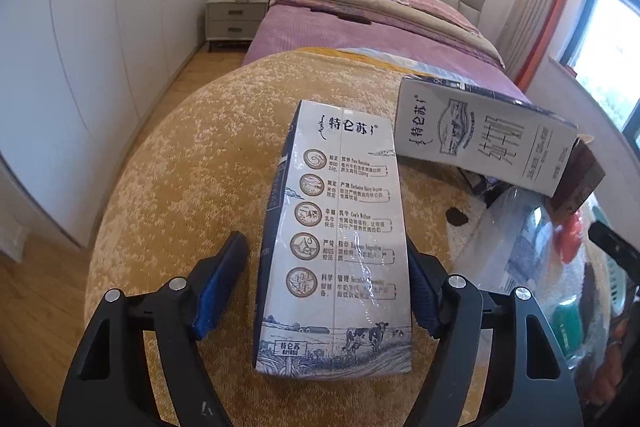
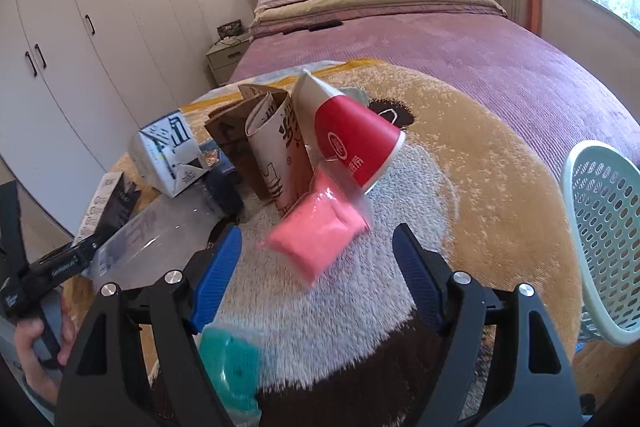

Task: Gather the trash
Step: 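Grasp the milk carton with the left tool while the right tool grasps the pink packet, then carry both items to the blue wastebasket and open both tools to drop them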

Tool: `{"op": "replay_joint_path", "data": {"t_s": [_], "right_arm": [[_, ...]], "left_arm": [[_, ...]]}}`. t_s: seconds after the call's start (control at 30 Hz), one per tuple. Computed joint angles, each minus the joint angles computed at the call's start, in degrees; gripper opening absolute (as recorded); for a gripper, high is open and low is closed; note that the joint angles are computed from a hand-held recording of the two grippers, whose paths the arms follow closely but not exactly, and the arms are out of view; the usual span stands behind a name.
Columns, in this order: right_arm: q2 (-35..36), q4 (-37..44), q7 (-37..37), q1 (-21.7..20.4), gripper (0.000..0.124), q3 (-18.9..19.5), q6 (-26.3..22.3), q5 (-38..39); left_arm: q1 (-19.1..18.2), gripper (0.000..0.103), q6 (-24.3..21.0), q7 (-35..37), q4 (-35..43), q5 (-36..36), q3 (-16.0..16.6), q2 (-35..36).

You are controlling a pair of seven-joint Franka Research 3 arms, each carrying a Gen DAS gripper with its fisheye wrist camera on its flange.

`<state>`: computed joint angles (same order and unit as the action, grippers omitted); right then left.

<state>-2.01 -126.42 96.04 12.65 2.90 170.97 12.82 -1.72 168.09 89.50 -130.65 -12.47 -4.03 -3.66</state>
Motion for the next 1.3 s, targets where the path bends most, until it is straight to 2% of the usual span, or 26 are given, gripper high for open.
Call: {"op": "replay_joint_path", "data": {"t_s": [0.07,0.17,0.27,0.33,0.57,0.67,0.8,0.97,1.03,1.1,1.17,1.23,1.3], "right_arm": [[1.03,0.47,5.07,-0.5,0.074,0.36,0.02,-5.98],[2.36,1.14,10.28,-0.45,0.07,0.0,0.04,-12.04],[3.29,2.0,8.46,-0.04,0.055,-0.3,-0.86,-10.16],[3.22,1.86,6.32,0.18,0.047,-0.29,-1.18,-7.97],[0.66,-1.35,2.46,0.63,0.043,-0.12,0.5,-4.52],[-1.24,-3.4,0.69,0.69,0.042,0.11,1.1,-2.43],[-4.99,-7.02,1.37,-0.37,0.042,0.74,2.82,-3.37],[-9.39,-10.6,4.95,-4.32,0.042,3.05,4.61,-7.58],[-11.28,-11.92,5.65,-5.99,0.042,3.73,5.23,-8.38],[-12.86,-12.86,6.76,-8.13,0.042,4.86,5.64,-9.35],[-14.48,-14.01,7.19,-9.76,0.042,5.37,6.25,-9.69],[-16.28,-15.23,7.79,-12.11,0.042,6.26,6.83,-10.24],[-17.64,-16.13,8.28,-14.6,0.042,7.21,7.28,-10.73]], "left_arm": [[0.0,0.068,0.8,-0.51,-0.63,0.65,-0.12,-0.38],[-0.5,0.058,1.59,0.49,-1.38,-0.66,0.22,-0.9],[-1.29,0.057,2.29,1.75,-1.74,-2.98,0.76,-1.18],[-2.71,0.057,3.29,5.31,-2.27,-7.8,1.74,-1.67],[-7.92,0.056,6.61,17.04,-4.42,-23.47,5.14,-4.44],[-10.32,0.056,8.84,18.48,-6.4,-25.23,6.1,-6.95],[-16.14,0.056,11.38,19.3,-8.74,-25.21,9.18,-10.64],[-22.07,0.056,12.06,18.26,-9.36,-22.73,11.64,-13.13],[-26.65,0.056,12.61,18.82,-8.96,-23.18,14.21,-13.44],[-33.45,0.056,12.66,20.34,-8.14,-24.78,18.25,-13.57],[-38.67,0.056,13.08,21.42,-7.07,-25.68,20.99,-12.89],[-41.74,0.056,12.84,22.16,-5.65,-26.09,21.91,-11.58],[-42.34,0.056,11.72,22.78,-3.31,-26.42,20.37,-9.32]]}}
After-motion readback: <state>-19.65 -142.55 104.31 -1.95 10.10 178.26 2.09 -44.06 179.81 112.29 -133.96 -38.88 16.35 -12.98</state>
